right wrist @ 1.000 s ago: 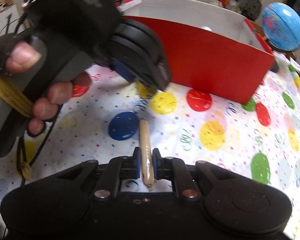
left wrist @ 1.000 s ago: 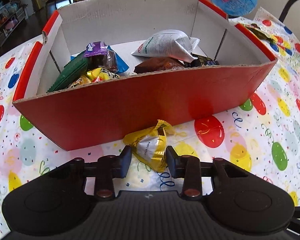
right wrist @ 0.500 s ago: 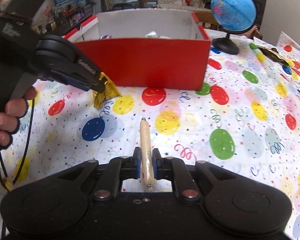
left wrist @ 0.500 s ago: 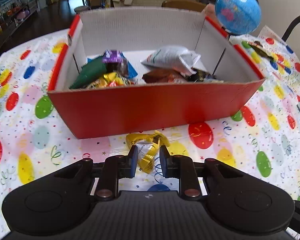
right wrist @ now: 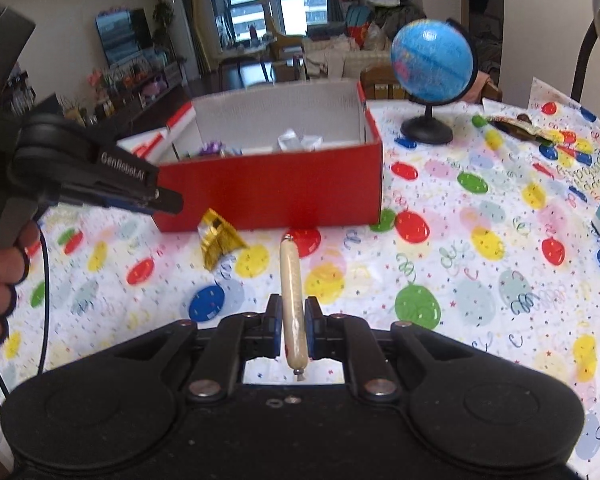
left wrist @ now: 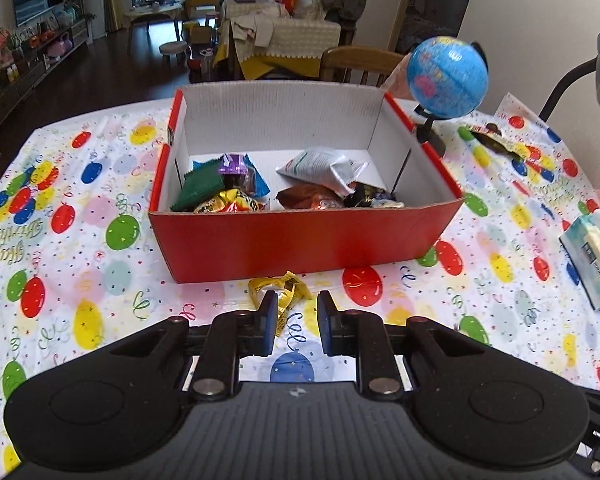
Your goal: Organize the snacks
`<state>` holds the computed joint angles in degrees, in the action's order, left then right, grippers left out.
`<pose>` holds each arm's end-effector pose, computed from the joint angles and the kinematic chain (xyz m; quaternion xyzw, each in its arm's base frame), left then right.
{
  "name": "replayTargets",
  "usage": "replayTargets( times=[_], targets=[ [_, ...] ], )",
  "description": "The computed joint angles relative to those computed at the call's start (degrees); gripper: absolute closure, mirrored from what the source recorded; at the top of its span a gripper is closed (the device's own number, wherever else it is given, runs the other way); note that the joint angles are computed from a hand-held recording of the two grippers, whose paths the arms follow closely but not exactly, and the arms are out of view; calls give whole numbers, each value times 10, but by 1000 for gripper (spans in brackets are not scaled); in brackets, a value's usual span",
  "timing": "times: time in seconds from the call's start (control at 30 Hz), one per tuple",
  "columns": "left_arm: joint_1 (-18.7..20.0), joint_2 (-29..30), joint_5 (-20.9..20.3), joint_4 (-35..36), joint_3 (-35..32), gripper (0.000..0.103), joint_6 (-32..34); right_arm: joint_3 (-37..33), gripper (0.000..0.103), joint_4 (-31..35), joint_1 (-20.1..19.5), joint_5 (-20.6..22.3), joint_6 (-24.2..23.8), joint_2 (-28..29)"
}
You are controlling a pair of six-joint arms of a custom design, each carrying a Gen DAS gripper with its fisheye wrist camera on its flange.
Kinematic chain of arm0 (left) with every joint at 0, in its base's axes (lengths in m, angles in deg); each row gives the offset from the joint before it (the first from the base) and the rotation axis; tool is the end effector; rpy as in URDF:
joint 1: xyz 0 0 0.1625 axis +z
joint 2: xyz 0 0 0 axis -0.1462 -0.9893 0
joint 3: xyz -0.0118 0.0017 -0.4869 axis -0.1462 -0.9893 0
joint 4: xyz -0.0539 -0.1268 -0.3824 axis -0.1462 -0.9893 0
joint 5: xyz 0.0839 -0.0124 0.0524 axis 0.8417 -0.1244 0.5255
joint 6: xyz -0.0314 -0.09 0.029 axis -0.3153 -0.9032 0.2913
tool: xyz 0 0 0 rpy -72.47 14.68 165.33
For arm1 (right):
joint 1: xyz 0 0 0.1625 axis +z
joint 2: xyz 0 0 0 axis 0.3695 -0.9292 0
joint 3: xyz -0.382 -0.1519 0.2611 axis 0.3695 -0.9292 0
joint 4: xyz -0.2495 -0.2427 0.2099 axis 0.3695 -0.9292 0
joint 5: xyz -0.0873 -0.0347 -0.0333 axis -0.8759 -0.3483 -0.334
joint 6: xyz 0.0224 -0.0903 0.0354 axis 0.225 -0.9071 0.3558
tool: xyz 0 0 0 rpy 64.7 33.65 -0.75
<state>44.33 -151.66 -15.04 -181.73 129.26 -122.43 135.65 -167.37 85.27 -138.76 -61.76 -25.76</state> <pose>-0.2705 -0.4614 0.1865 0.0590 0.8839 -0.3280 0.3282 0.2243 -0.4314 0.1937 0.2909 -0.8763 0.2919 0.2496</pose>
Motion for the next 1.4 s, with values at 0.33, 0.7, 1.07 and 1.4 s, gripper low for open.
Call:
replayTargets(
  times=[0.33,0.7,1.07,1.4],
  targets=[
    [-42,-32,11,11,16,82,-15,0,93,-14,14,39,-5,-25],
    [8,-19,-33,25,6,78,-1,9,93,-14,9,22,4,-9],
    [87,32,-72,-75,-3,36,79,-17,93,-4,1,-20,24,42],
    [128,81,-64,-108,-37,36,120,-49,93,11,-4,-51,35,69]
  ],
)
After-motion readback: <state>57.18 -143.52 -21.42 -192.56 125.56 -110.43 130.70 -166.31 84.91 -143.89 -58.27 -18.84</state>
